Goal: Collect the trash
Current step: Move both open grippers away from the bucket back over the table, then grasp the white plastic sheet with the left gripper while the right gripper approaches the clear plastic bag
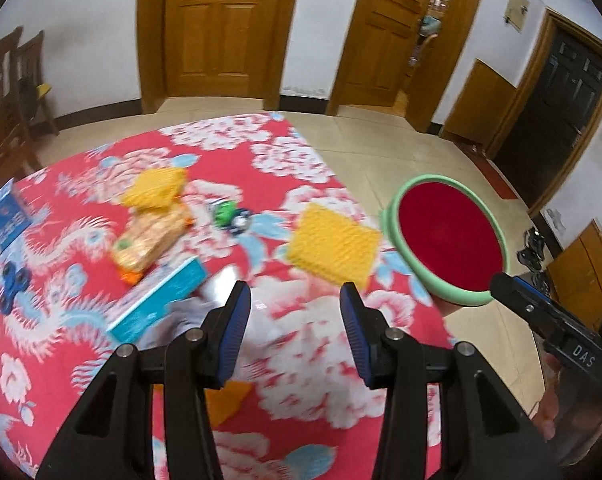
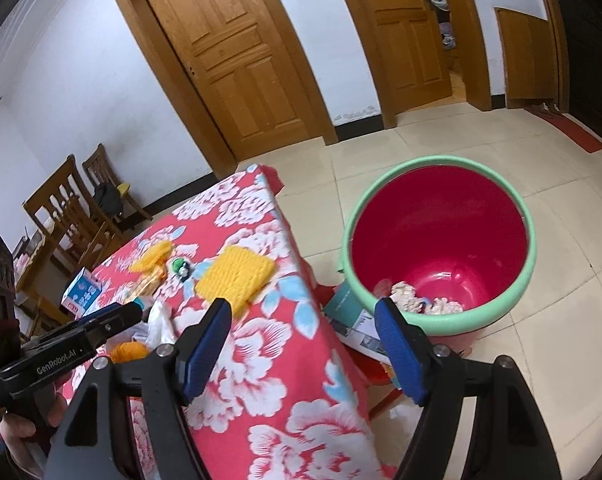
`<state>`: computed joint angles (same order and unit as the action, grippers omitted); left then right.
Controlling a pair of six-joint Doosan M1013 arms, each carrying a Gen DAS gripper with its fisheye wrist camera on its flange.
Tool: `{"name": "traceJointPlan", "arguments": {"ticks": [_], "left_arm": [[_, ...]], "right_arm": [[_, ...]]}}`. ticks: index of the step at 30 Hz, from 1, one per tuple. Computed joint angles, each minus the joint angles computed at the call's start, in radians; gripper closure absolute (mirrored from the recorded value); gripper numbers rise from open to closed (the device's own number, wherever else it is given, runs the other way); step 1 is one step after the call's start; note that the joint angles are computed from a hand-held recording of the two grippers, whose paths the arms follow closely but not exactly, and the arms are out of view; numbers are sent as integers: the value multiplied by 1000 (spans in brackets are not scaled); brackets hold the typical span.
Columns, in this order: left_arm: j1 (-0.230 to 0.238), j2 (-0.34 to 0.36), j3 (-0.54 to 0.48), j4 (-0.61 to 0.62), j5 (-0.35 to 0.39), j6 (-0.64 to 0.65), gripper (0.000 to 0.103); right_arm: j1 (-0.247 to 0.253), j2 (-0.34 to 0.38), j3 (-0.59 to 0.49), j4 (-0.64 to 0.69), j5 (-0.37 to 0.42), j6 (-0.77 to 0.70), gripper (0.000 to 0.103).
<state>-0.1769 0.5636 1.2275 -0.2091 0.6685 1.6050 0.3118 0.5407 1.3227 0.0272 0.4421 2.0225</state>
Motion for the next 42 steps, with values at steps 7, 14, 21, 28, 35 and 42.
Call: {"name": "traceJointPlan", "arguments": {"ticks": [7, 14, 21, 28, 35, 42], "left_arm": [[29, -7, 25, 75, -15, -105, 57], [47, 9, 24, 98, 22, -153, 57], [50, 12, 47, 89, 35, -159, 57], [58, 9, 63, 68, 61, -167, 57], [73, -7, 99, 11, 33, -146, 57], [88, 1, 94, -14, 6, -192, 57]], "right_arm": [[11, 15, -17, 27, 25, -38, 26], [16, 29, -34, 55, 52, -66, 26], [20, 37, -44, 65, 71, -82, 26], [26, 49, -59, 85, 90, -110, 26], [32, 58, -71, 106, 105, -143, 26], [40, 66, -82, 123, 121, -179, 26]]}}
